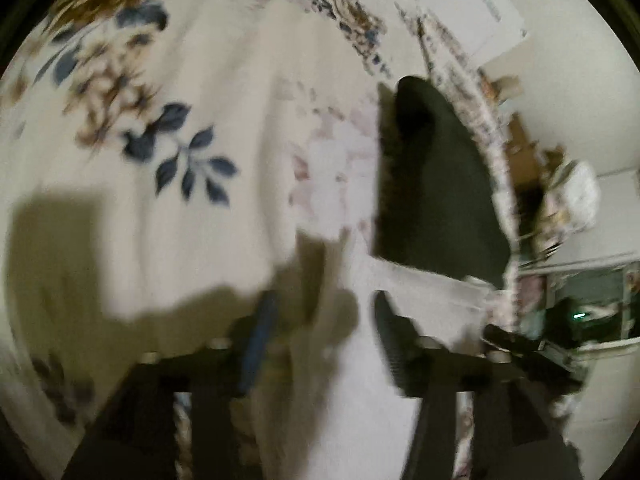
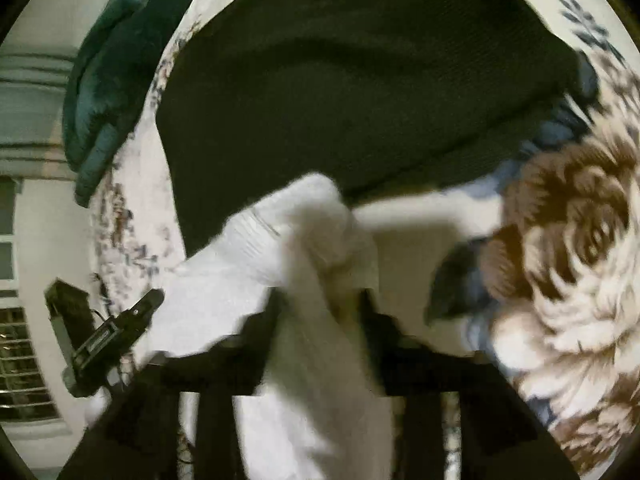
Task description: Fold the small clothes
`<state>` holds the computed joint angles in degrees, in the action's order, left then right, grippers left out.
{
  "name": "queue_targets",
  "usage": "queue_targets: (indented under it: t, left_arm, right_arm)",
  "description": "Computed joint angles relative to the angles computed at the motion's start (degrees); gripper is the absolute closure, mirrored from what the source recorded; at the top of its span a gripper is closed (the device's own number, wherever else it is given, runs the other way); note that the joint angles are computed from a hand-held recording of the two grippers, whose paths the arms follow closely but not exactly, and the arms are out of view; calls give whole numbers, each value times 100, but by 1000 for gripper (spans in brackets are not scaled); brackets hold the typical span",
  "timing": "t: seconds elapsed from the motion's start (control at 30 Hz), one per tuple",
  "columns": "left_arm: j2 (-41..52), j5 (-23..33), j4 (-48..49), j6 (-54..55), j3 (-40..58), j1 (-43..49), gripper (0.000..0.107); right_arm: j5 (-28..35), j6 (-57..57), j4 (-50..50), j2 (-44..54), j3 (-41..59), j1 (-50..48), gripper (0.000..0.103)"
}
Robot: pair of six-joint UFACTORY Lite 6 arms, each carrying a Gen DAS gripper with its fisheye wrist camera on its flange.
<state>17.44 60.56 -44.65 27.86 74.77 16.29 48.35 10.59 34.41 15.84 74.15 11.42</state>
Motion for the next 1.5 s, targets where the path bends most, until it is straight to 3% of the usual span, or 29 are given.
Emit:
queue_targets:
  t: [0.13,0.23,0.37,0.47,0.53,0.7,0.73,0.77,0.8,0.87,0.9,0.93,1.0,1.13,1.23,1.33,1.5]
  left_arm:
    - [-1024,515,-298,451,-1158,540,46]
    - [-1497,772,-302,807,-2032,838,44]
    - [-1620,729,-370,1116,-2772,970,44]
    - [-1336,616,-702,1456,-3026,984,33]
    - [-1005,639,-970,1668,-3004,1000,27]
    - [-746,682,-1360,1905,-2931,928,27]
    - [-828,676,-1384,1883,-2913,877,32]
    - [-965,661,-1413,1879,-2923,836,54]
    - [-1059,677,-1436,1918,-2945,839,63]
    - [-1416,567,-1353,1727,-2935,741,74]
    - [-1548,526,-1316,1620,-2896,673,75]
    - [-1696,464,-1255,1476,-2851,574,76]
    - [-1918,394,-1162,1203,-2754,369,77]
    - [-2352,552,-857,487,-2286,57,77]
    - [-2414,797,-765,84,-1742,-32,77]
    - [-2248,902,-716,-448,-870,-337,77]
    - [-970,736,-805,-1364,1538,-1082,77]
  right_arm:
    - [344,-1039,1189,-870,-1142,-482,16]
    - [665,-1897,1999,-1490,-2302,-743,5]
    - [806,-2888,2974,-1609,-3496,-745,5]
    - [856,-3933,4070,-1232,-4051,-513,4]
    - [834,-4360,4520,-963,-4097,-285,3]
    - [757,-4767,5186,-179,-3609,335,3]
    - [720,-4721,5140,-137,-3550,385,3]
    - [657,-4653,5159,-87,-3470,487,3]
    - [645,-4653,5127,-111,-3488,461,6]
    - [469,-4583,5150,-207,-3485,571,26]
    - [364,-4456,5026,-326,-3527,561,47]
    - [269,-4411,5087,-407,-3584,594,55]
    - [28,-4279,5228,-849,-3820,687,62]
    - [-424,-3234,4597,-1717,-3834,962,66]
    - [-367,-2254,3872,-2485,-3675,918,67]
    - [13,-1164,2832,-2971,-2997,678,67]
    - [1321,-367,1781,-2398,-543,-319,67]
